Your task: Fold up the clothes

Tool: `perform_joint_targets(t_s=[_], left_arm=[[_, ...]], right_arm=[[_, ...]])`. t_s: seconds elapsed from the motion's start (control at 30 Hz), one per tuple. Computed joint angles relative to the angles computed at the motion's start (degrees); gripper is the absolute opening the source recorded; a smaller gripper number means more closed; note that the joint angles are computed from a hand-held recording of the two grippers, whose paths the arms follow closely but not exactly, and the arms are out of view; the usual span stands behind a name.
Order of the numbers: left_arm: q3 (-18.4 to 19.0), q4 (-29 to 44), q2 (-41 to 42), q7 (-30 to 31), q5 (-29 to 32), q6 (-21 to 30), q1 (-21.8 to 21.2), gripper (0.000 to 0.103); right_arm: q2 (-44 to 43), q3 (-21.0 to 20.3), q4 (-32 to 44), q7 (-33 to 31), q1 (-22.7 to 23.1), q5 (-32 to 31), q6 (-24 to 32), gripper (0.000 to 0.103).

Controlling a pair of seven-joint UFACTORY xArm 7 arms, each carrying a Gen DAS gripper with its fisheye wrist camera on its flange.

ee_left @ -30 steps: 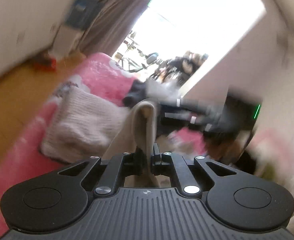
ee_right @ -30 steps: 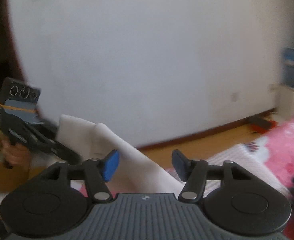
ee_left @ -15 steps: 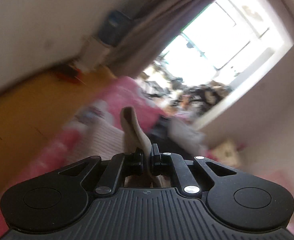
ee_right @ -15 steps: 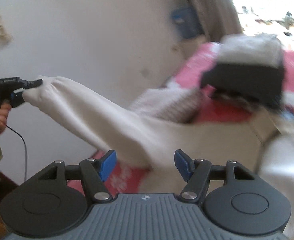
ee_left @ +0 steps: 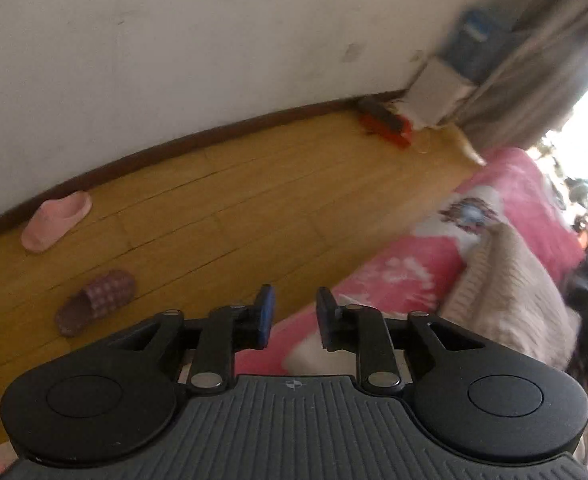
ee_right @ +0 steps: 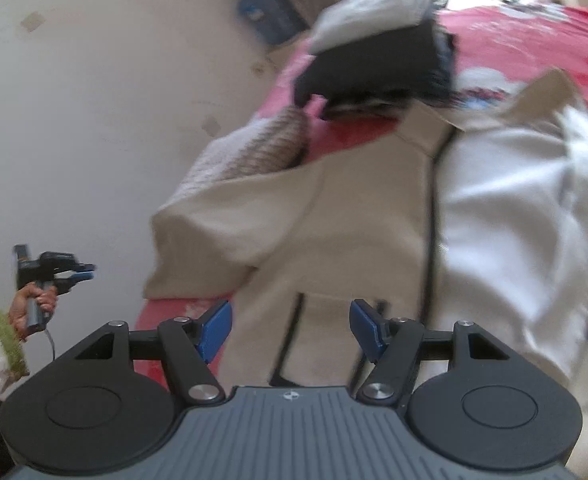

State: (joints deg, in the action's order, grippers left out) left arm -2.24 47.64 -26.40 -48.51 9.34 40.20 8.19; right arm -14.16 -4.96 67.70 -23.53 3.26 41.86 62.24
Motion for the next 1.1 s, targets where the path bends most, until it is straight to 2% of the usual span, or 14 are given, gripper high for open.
perform_joint_targets(t_s=[0.07, 0.2, 0.33, 0.4, 0.5, 0.6, 0.7, 0.8, 0.93, 1.1], left_arm=[[-1.7, 1.5, -0.4, 2.4, -0.6, 0.6, -3.1, 0.032], [-5.2, 5.7, 2.1, 6.1, -4.7, -2.2, -11.3, 0.037], [-9.1, 12.6, 9.7, 9.2, -9.0, -4.2, -20.0, 0.038], [-11.5, 17.2, 15.9, 10.3, -9.2, -4.3, -23.8, 0.038], [-14.1, 26.5, 26.9, 11.8, -6.8, -2.2, -29.6, 0.038], [-15.5, 34.5, 35.7, 11.3, 0.9, 2.8, -36.3, 0.038], [-15.0, 38.3, 38.2, 11.4, 5.0, 8.5, -41.9, 0.038], [-13.7, 35.8, 35.1, 10.6, 6.6, 9.1, -44.7, 0.038], [-12.4, 30.8, 31.1, 9.3, 8.3, 5.6, -44.5, 0.038], [-12.3, 23.2, 24.7, 11.7, 7.2, 1.2, -41.0, 0.038]], right_arm=[[-2.7, 0.1, -2.4, 3.8, -1.4, -3.5, 0.2, 0.068], [-8.4, -0.7, -6.8, 10.5, -4.0, -11.0, 1.3, 0.068], [-12.8, -2.9, -10.2, 15.2, -6.7, -15.6, 0.9, 0.068], [-13.9, -4.3, -11.2, 15.9, -7.8, -17.2, 0.1, 0.068], [-14.4, -6.0, -12.1, 15.8, -8.9, -18.7, -1.1, 0.068], [-13.4, -7.9, -11.6, 13.3, -8.3, -17.0, -1.6, 0.066], [-12.1, -8.4, -9.8, 12.0, -8.2, -16.5, 0.7, 0.063], [-11.3, -7.7, -7.0, 11.5, -8.7, -17.9, 4.0, 0.058], [-14.7, -5.5, -5.3, 10.9, -9.6, -22.5, 4.9, 0.058], [-23.4, -2.4, -7.4, 13.0, -11.4, -30.4, -2.8, 0.058]])
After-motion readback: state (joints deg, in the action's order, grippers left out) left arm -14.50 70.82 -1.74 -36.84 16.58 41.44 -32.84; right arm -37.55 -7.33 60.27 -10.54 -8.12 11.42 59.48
